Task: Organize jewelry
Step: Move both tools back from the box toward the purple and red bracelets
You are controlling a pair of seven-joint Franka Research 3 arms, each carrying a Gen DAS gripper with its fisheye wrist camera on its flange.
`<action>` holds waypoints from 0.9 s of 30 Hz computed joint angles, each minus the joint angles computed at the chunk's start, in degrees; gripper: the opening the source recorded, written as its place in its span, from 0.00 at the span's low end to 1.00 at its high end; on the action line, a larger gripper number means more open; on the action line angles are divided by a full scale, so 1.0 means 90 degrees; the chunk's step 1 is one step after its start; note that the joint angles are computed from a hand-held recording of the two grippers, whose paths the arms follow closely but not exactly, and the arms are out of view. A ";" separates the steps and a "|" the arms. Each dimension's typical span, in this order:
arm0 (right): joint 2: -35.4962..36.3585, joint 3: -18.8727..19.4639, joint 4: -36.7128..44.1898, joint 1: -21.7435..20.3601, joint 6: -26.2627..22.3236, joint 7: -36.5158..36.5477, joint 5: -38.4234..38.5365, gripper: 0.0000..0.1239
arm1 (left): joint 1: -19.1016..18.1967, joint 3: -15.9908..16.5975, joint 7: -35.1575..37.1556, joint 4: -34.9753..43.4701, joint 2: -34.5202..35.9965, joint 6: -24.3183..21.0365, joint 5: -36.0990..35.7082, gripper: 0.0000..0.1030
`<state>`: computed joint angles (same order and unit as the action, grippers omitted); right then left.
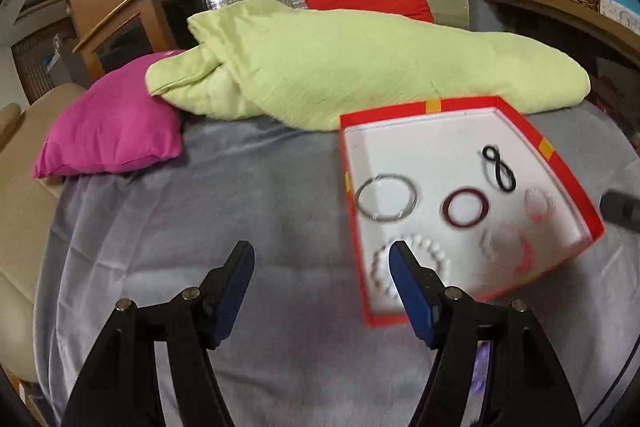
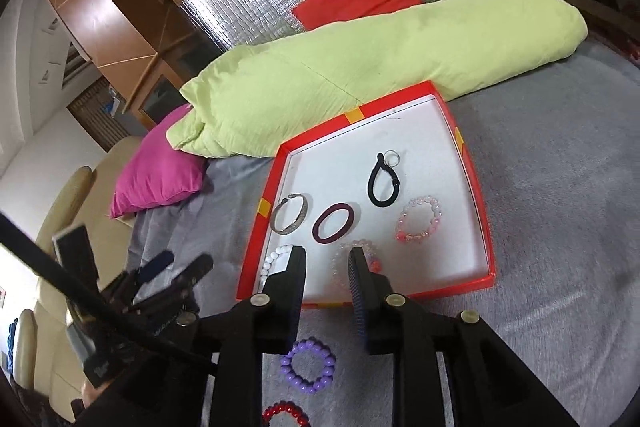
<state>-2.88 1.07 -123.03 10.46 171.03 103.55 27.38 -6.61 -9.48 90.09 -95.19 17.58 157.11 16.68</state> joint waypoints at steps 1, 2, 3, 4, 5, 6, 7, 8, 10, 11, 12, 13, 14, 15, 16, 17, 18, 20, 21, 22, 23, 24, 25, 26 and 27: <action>-0.0038 0.0009 -0.0036 0.0005 0.0013 0.0030 -0.0005 0.19 | 0.0053 -0.0013 0.0027 -0.0147 -0.0112 0.0022 -0.0058 0.69; -0.0069 0.0019 -0.0067 0.0011 0.0023 0.0068 -0.0015 0.19 | 0.0119 -0.0027 0.0046 -0.0351 -0.0264 0.0064 -0.0147 0.69; -0.0092 0.0026 -0.0090 0.0014 0.0029 0.0102 -0.0040 0.19 | 0.0167 -0.0040 0.0064 -0.0512 -0.0380 0.0091 -0.0229 0.69; -0.0119 0.0045 -0.0122 0.0001 0.0031 0.0205 -0.0147 0.19 | 0.0209 -0.0057 0.0095 -0.0651 -0.0478 0.0108 -0.0317 0.69; -0.0151 0.0078 -0.0163 -0.0029 0.0028 0.0380 -0.0341 0.19 | 0.0263 -0.0075 0.0137 -0.0826 -0.0602 0.0118 -0.0437 0.69; -0.0171 0.0093 -0.0192 -0.0049 0.0023 0.0501 -0.0476 0.19 | 0.0308 -0.0082 0.0159 -0.1003 -0.0732 0.0108 -0.0555 0.69; -0.0191 0.0125 -0.0224 -0.0089 0.0017 0.0699 -0.0686 0.19 | 0.0327 -0.0082 0.0173 -0.1127 -0.0825 0.0103 -0.0634 0.69; -0.0210 0.0153 -0.0253 -0.0126 0.0000 0.0892 -0.0886 0.19 | 0.0365 -0.0097 0.0231 -0.1313 -0.0961 0.0123 -0.0773 0.69; -0.0251 0.0178 -0.0312 -0.0163 -0.0043 0.1154 -0.1145 0.19 | 0.0431 -0.0127 0.0414 -0.1704 -0.1251 0.0202 -0.1116 0.69; -0.0287 0.0190 -0.0357 -0.0171 -0.0066 0.1257 -0.1239 0.19 | 0.0442 -0.0131 0.0533 -0.1835 -0.1347 0.0232 -0.1280 0.69; -0.0335 0.0226 -0.0414 -0.0210 -0.0096 0.1427 -0.1435 0.19 | 0.0460 -0.0150 0.0745 -0.2047 -0.1506 0.0290 -0.1529 0.69; -0.0368 0.0259 -0.0448 -0.0249 -0.0129 0.1576 -0.1627 0.19 | 0.0444 -0.0132 0.0853 -0.2229 -0.1639 0.0357 -0.1646 0.69; -0.0431 0.0320 -0.0507 -0.0308 -0.0188 0.1779 -0.1903 0.19 | 0.0411 -0.0100 0.0887 -0.2346 -0.1728 0.0398 -0.1673 0.69; -0.0486 0.0338 -0.0561 -0.0307 -0.0231 0.1837 -0.2011 0.19 | 0.0381 -0.0071 0.0943 -0.2468 -0.1817 0.0447 -0.1702 0.69; -0.0565 0.0350 -0.0637 -0.0282 -0.0295 0.1842 -0.2066 0.19 | 0.0350 -0.0042 0.1005 -0.2620 -0.1924 0.0518 -0.1716 0.69; -0.0619 0.0354 -0.0692 -0.0257 -0.0341 0.1828 -0.2087 0.19 | 0.0320 -0.0009 0.1043 -0.2695 -0.1978 0.0554 -0.1718 0.69; -0.0672 0.0375 -0.0742 -0.0243 -0.0397 0.1834 -0.2135 0.19 | 0.0294 0.0021 0.1107 -0.2767 -0.2029 0.0586 -0.1745 0.69; -0.0774 0.0473 -0.0823 -0.0279 -0.0545 0.1946 -0.2387 0.20 | 0.0248 0.0074 0.1238 -0.2875 -0.2101 0.0654 -0.1777 0.69; -0.0799 0.0538 -0.0834 -0.0317 -0.0622 0.2036 -0.2575 0.20 | 0.0237 0.0097 0.1249 -0.2908 -0.2118 0.0695 -0.1732 0.69; -0.0803 0.0593 -0.0825 -0.0350 -0.0687 0.2118 -0.2760 0.22 | 0.0231 0.0118 0.1248 -0.2934 -0.2130 0.0740 -0.1676 0.69; -0.0788 0.0620 -0.0804 -0.0362 -0.0727 0.2170 -0.2899 0.25 | 0.0230 0.0140 0.1246 -0.2943 -0.2128 0.0776 -0.1632 0.69; -0.0755 0.0639 -0.0768 -0.0367 -0.0762 0.2208 -0.3027 0.26 | 0.0233 0.0152 0.1195 -0.2949 -0.2129 0.0794 -0.1560 0.69; -0.0699 0.0652 -0.0712 -0.0361 -0.0802 0.2241 -0.3145 0.28 | 0.0238 0.0167 0.1171 -0.2933 -0.2112 0.0795 -0.1520 0.69; -0.0654 0.0631 -0.0676 -0.0331 -0.0817 0.2239 -0.3179 0.28 | 0.0240 0.0179 0.1182 -0.2914 -0.2095 0.0783 -0.1536 0.69; -0.0614 0.0604 -0.0651 -0.0290 -0.0823 0.2223 -0.3177 0.28 | 0.0243 0.0186 0.1205 -0.2904 -0.2085 0.0771 -0.1561 0.69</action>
